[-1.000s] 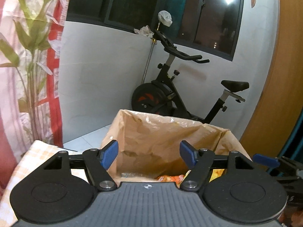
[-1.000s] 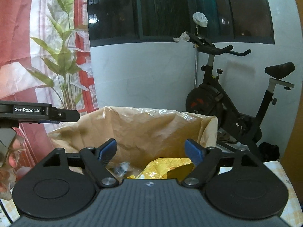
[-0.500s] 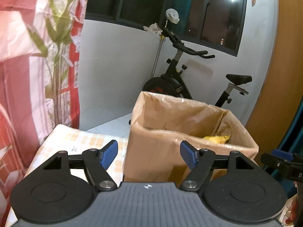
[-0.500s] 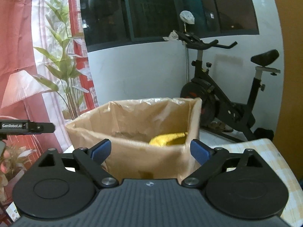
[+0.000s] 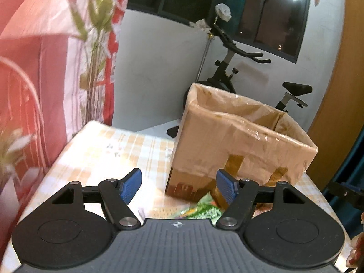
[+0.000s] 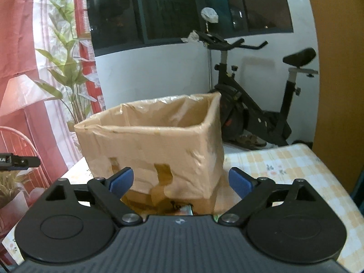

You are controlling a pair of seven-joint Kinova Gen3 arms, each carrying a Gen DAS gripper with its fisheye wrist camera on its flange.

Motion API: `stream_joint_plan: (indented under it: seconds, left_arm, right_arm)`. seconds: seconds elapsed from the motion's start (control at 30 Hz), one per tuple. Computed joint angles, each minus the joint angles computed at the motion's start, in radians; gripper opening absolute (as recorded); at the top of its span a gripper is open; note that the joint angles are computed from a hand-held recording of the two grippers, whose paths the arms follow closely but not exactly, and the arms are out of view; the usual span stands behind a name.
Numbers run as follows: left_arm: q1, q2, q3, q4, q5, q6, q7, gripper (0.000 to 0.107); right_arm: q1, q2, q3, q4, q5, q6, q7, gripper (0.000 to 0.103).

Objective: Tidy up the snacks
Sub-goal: 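Move both tools back down to the snacks beside the box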

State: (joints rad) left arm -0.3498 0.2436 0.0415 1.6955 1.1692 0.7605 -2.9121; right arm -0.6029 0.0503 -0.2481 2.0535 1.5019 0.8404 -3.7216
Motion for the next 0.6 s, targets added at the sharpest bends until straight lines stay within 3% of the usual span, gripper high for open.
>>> stream_joint_plan:
  seconds: [0.27, 0.6]
  left_arm:
    - [-0.005, 0.002, -0.007, 0.045, -0.002, 0.003, -0.034, 0.074]
    - [0.056, 0.034, 0.025, 0.050, -0.108, -0.053, 0.047, 0.075]
  right_arm:
    - [-0.018, -0.006, -0.013, 0.041, -0.066, 0.022, 0.003, 0.093]
    - [-0.008, 0.020, 0.003, 0.054, -0.080, -0.041, 0.005, 0.093]
